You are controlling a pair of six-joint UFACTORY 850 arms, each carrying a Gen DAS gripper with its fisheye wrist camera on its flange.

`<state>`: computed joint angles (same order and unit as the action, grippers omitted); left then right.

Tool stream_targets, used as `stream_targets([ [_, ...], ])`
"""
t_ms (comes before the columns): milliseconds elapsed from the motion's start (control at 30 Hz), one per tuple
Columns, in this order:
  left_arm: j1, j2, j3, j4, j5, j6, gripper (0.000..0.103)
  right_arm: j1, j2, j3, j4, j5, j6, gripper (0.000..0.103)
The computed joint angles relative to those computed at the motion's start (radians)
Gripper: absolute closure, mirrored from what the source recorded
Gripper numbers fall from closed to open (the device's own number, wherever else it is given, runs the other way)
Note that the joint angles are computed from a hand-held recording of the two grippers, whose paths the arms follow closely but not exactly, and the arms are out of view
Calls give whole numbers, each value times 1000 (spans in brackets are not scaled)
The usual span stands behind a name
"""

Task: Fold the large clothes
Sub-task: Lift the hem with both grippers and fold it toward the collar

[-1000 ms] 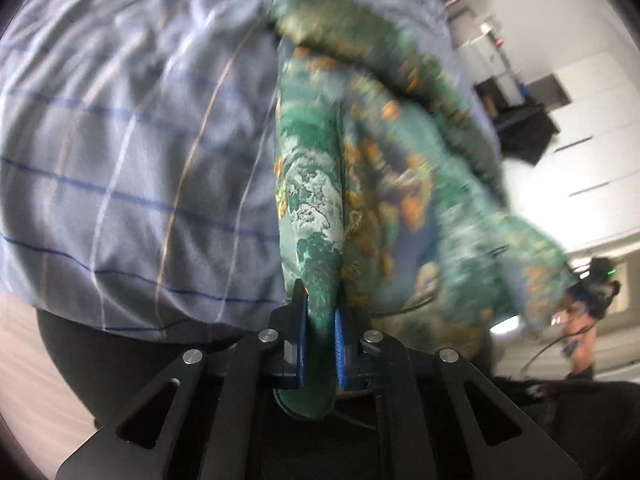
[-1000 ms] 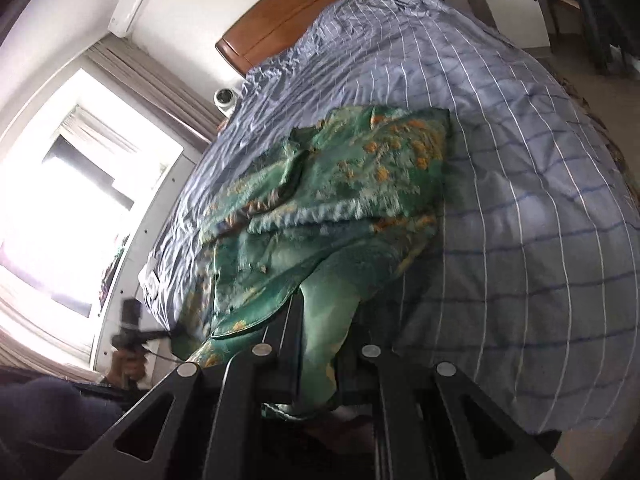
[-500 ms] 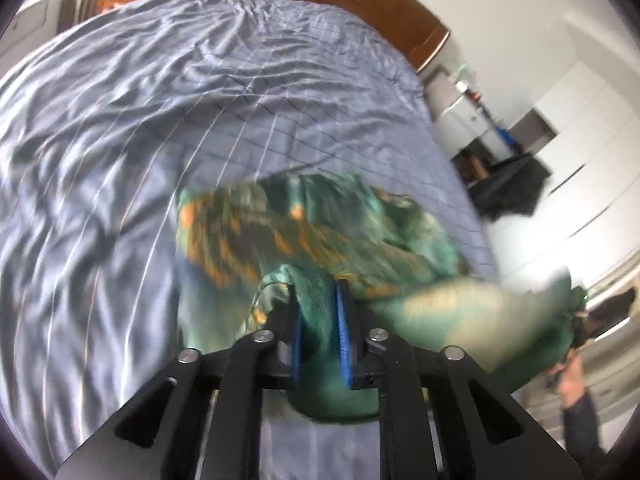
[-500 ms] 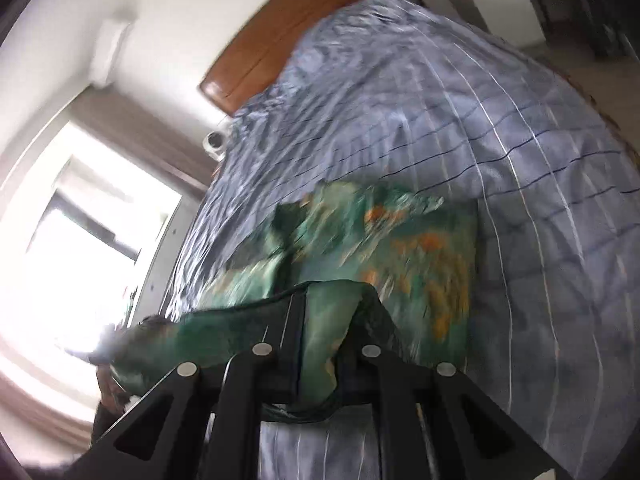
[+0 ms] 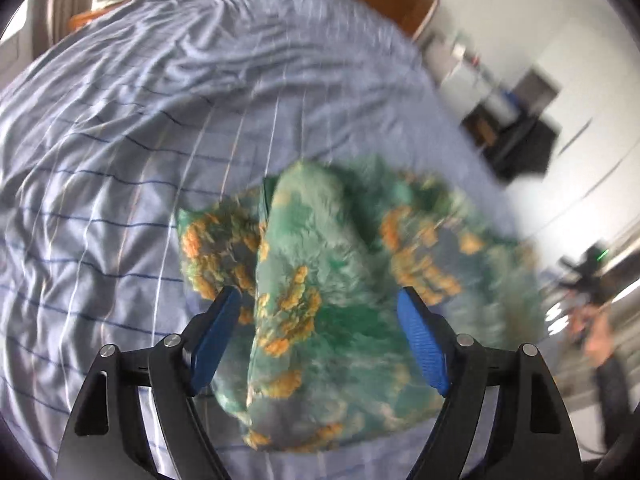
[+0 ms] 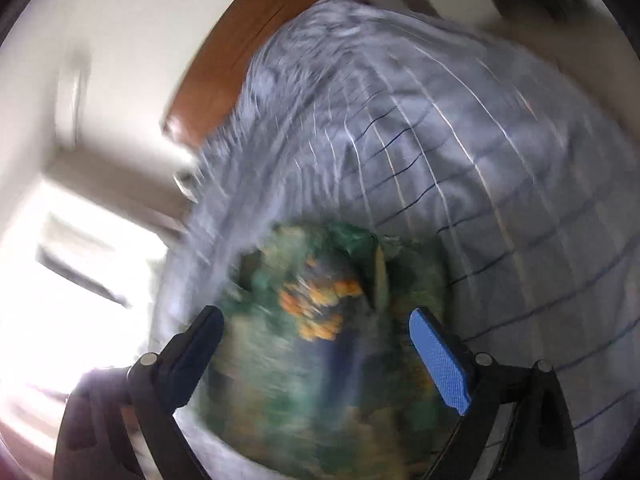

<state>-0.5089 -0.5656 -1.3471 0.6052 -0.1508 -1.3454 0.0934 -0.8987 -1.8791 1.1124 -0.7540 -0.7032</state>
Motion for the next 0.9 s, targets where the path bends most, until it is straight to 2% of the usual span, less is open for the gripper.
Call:
stream_targets([
  [33, -10, -48, -60, -55, -58, 78, 22, 26, -8, -21, -105, 35, 28, 7],
  [100, -30, -129, -165, -63, -167, 116, 27, 65, -27, -52, -280, 88, 91, 7],
  [133, -40, -154, -199, -38, -218, 96, 50, 83, -32, -51, -336, 133, 118, 12],
  [167, -49, -175, -229, -32, -274, 90, 92, 92, -26, -31, -351, 162, 116, 23],
  [200, -57, -187, -244, -24, -313, 70, 94, 105, -26, -28, -390, 191, 142, 65],
  [233, -64, -179, -229, 25, -312, 9, 96, 125, -7, 3, -472, 255, 196, 88],
  [300, -87, -146, -188, 166, -332, -113, 98, 153, 43, 68, -597, 348, 263, 88],
  [433, -103, -65, -128, 356, -363, -340, 99, 184, 170, 204, -681, 517, 226, 89],
  [500, -101, -49, -142, 436, -387, -413, 99, 200, 197, 205, -849, 572, 363, 90],
  [600, -108, -65, -213, 542, -491, -471, 99, 216, 199, 166, -1163, 645, 641, 90],
  [733, -106, -163, -326, 613, -630, -484, 99, 226, 106, -3, -1581, 625, 1050, 90],
  [800, -94, -227, -370, 577, -648, -458, 99, 233, 43, -82, -1737, 589, 1210, 90],
  [867, -75, -284, -396, 514, -634, -434, 99, 239, -36, -166, -1728, 526, 1202, 90],
  [900, -69, -309, -401, 490, -632, -433, 100, 240, -86, -216, -1666, 481, 1135, 90],
])
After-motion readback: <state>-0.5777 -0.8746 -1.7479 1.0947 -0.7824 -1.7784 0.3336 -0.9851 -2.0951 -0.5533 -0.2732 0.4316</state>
